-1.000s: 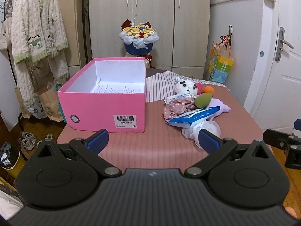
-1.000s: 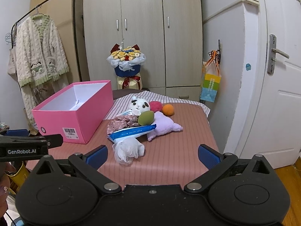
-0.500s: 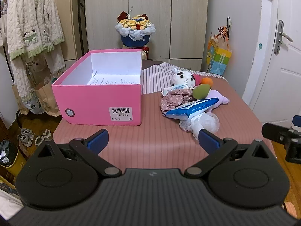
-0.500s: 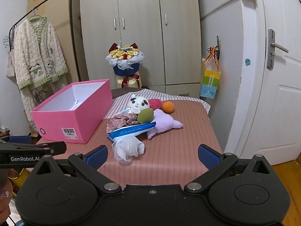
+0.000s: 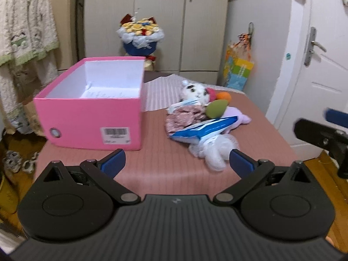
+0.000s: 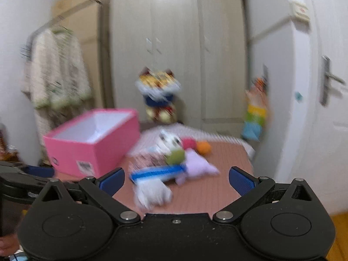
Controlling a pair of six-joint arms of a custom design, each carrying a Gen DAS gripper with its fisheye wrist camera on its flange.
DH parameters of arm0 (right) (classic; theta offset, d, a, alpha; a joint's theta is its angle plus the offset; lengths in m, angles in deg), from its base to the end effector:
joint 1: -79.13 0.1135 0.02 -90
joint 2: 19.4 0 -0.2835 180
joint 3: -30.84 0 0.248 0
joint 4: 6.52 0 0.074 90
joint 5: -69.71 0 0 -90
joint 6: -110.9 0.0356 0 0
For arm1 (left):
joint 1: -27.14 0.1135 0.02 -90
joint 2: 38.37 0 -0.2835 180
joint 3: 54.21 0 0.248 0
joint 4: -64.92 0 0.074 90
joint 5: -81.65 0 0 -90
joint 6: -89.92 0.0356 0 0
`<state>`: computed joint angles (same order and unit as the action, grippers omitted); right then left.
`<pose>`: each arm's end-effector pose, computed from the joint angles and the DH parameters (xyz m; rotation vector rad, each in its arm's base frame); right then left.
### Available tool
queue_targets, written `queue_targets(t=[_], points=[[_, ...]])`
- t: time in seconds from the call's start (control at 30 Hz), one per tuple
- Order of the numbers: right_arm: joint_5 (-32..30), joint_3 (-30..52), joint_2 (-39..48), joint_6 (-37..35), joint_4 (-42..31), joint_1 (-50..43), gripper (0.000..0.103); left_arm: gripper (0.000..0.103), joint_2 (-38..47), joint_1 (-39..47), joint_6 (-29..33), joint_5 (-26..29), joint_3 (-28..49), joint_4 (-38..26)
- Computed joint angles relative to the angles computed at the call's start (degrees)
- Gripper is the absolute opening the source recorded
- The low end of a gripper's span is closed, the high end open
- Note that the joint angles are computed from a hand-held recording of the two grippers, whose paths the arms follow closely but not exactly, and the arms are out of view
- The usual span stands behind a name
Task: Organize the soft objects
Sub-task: 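Grasp the white mesh puff with the left tool while the right tool grasps the green sponge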
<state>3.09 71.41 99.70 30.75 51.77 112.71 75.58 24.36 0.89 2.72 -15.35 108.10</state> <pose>0.2638 0.1582 0.0813 -0.1209 1.8920 0.1233 0.2907 -0.0210 0.0754 0.1835 2.1164 -0.2241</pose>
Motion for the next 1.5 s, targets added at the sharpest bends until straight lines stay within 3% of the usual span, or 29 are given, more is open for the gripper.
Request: queue_targets(t=[0.03,0.17,0.37,0.53,0.67,0.93,1.1,1.2,1.33,1.5], points=[[-4.1,-0.3,1.6,-1.5,3.7,-1.4,0.103,0.103,1.3,-0.3,-0.3,0.6,0.7,0.9],[-12.8,2.3,2.9,-0.7,2.4,-6.0,0.103,0.102,7.0,-2.3,-1.4,1.3,5.0,1.8],[-21.8,9.5,3.9,-0.7,-6.9,-12.6,0.102,0.1,15.1,-4.5,-2.1,4.7,14.0,-2.9],[-27.8,17.1,7.0,-2.2,-14.7,-16.8,0.098,0.099,21.5,-6.3,-4.4,4.2,19.6,-1.1],[-31.5,24.6,10.1,-4.2,-20.4,-18.7,0.093,0.094,24.8,-6.6,-5.8,5.4,23.3,-1.8],[-35.1,40.4,18.4,-8.8,-31.6,-20.1,0.083,0.093,27.5,-8.5,-7.7,1.4,26.6,-0.7],[-37.5,47.3,21.9,-10.7,-36.5,-20.9,0.083,0.092,28.8,-10.2,-6.3,-3.0,27.7,0.7],[-38.8,51.9,24.2,-11.4,-40.0,-21.4,0.081,0.079,28.5,-10.4,-6.1,-4.2,27.9,0.1],[-40.5,57.3,27.2,-12.1,-43.8,-22.0,0.057,0.06,27.6,-10.0,-5.7,-4.3,28.4,-2.5],[-39.7,59.9,29.0,-13.7,-45.2,-21.7,0.046,0.045,26.7,-9.1,-5.2,-2.4,28.5,-4.6]])
